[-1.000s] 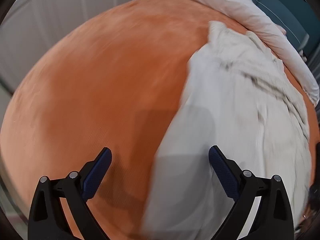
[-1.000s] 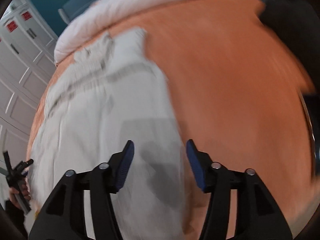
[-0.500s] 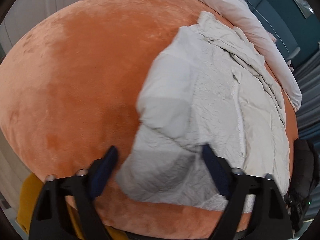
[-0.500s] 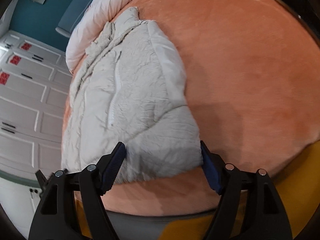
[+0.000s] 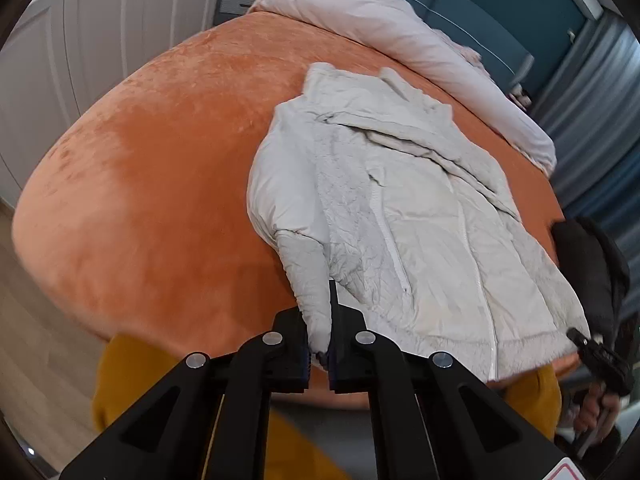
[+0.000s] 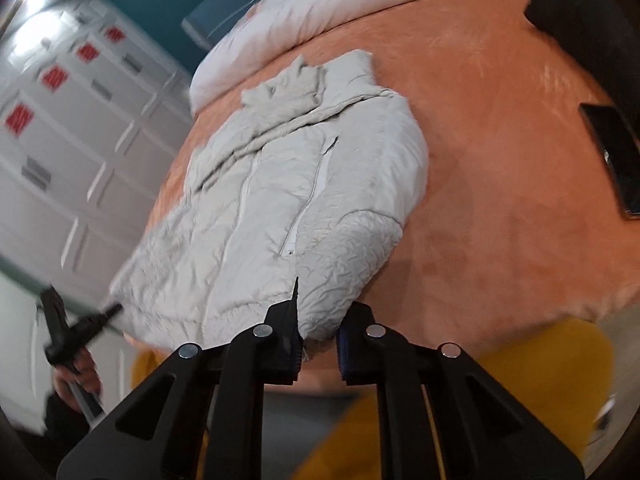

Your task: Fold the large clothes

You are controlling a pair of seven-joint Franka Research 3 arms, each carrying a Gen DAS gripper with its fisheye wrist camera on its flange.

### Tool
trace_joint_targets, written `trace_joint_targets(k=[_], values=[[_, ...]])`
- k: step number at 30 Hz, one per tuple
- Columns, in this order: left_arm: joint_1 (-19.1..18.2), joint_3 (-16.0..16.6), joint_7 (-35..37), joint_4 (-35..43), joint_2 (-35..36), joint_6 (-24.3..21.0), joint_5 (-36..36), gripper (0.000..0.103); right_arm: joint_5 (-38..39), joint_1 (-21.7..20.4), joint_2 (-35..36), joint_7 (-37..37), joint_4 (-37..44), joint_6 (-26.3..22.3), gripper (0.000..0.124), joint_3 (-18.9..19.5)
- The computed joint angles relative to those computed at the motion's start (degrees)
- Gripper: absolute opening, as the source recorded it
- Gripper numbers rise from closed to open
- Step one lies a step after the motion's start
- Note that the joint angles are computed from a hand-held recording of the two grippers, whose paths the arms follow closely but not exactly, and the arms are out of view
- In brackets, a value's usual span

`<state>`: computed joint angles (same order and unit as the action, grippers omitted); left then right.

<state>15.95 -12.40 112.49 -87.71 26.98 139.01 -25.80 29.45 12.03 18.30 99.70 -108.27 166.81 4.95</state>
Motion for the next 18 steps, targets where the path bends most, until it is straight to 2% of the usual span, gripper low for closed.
trace_joint_targets(k=[2,4,7,10,13,15,18], values=[[1.9,-0.1,3.4,-6.8,-6.0,-3.0,-0.9,0.003,-2.8,0.3,-3.6,-1.5,-2.8,-5.1,0.012,-0.6],[2.1,1.3,6.7,-13.2,-11.8,-5.7,-0.7,0.003,-5.9,0.9,-7.8,-2.7,-6.0,-12.0,0.012,-1.2],[1.5,3.8,9.9,-21.7,-19.7,-8.6,-1.2,0.003,-6.7,1.4,-13.9,-4.5,-10.4,-20.9,0.012,-1.0],[0.2,6.2,10.2,-25.5,-24.1,-10.0,-3.7,0.003,-5.8,2.2,-17.3,-5.7,-12.3,-24.8,0.012,-0.9],[-1.7,8.1,12.3,-23.2,-24.2,-7.8,-10.3,0.003,-7.9,2.5,-16.7,-6.0,-9.5,-24.3,0.012,-1.3],[-2.8,8.5,14.7,-18.6,-21.5,-6.5,-13.9,0.003,-8.3,2.1,-14.9,-7.0,-6.0,-20.3,0.012,-1.9],[-3.7,6.5,18.1,-7.4,-14.2,-2.1,-17.8,0.003,-7.3,1.0,-10.9,-7.9,0.1,-12.1,0.012,-2.6]])
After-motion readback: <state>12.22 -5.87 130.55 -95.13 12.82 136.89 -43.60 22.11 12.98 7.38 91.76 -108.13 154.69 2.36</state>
